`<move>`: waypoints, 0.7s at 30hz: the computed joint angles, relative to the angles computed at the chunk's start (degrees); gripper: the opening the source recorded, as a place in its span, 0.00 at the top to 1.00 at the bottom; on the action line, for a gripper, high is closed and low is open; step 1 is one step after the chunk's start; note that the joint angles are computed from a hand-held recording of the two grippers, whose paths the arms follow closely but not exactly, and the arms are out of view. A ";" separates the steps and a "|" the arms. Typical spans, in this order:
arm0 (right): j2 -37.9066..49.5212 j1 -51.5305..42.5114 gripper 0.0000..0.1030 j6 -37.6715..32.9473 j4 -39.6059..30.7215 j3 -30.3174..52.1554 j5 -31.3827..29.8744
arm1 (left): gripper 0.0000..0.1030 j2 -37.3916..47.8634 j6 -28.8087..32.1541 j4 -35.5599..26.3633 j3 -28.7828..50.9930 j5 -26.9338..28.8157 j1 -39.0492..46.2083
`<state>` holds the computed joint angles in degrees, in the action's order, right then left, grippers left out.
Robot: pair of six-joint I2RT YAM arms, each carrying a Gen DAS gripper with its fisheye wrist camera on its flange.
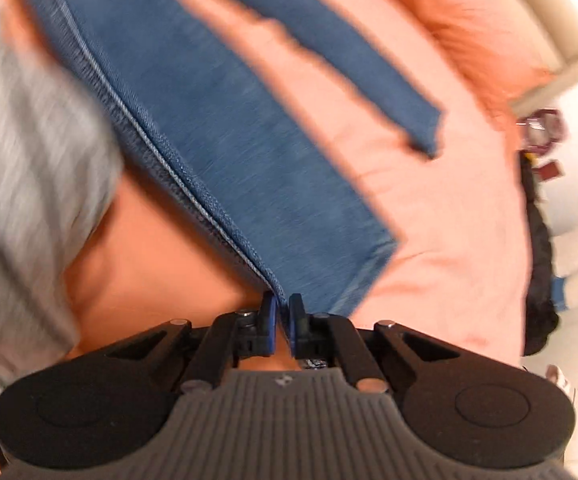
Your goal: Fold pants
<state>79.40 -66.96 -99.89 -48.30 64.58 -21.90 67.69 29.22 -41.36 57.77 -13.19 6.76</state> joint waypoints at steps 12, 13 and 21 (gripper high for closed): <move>11.85 21.81 1.00 30.59 12.42 19.04 6.91 | 0.93 18.08 -8.85 0.28 20.71 -3.05 -1.44; 14.39 23.78 1.00 32.43 12.86 21.71 8.51 | 0.93 20.66 -9.48 0.03 23.40 -2.87 -1.26; 36.62 37.14 1.00 39.62 13.96 43.31 22.25 | 0.94 41.64 -11.29 0.28 40.30 -6.49 -2.54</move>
<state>116.02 -29.82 -60.28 -34.34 107.89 0.35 109.33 17.93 -41.08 98.07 -19.68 4.22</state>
